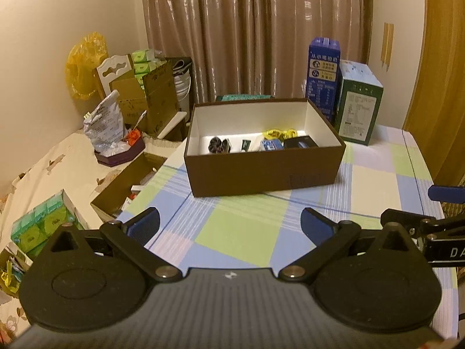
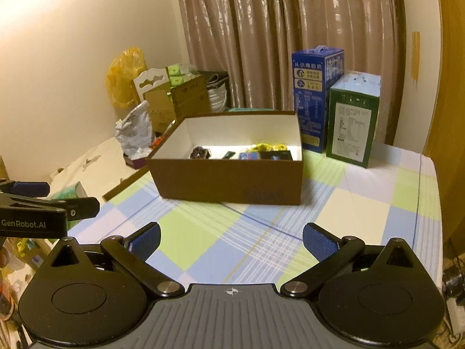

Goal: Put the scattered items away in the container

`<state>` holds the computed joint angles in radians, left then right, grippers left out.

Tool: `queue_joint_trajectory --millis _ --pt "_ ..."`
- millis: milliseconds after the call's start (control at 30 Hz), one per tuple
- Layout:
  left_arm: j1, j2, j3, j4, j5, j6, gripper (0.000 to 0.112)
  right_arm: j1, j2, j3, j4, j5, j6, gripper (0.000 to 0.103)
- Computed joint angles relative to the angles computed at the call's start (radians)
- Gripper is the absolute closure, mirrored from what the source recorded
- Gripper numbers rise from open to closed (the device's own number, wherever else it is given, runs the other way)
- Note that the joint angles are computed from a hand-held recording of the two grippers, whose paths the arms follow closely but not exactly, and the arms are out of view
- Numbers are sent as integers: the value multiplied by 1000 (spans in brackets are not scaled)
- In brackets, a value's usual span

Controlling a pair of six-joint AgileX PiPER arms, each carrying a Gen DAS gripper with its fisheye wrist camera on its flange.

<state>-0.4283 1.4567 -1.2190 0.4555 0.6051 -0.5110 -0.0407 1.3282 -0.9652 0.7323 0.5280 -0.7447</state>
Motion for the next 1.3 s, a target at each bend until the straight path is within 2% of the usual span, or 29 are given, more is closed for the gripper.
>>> queue_joint_trajectory --millis 700,1300 --pt "-34 -52 103 38 38 -85 11 5 -26 52 -14 31 -15 2" --pt "-58 -30 115 80 49 -142 11 -2 -5 64 -18 49 -35 2"
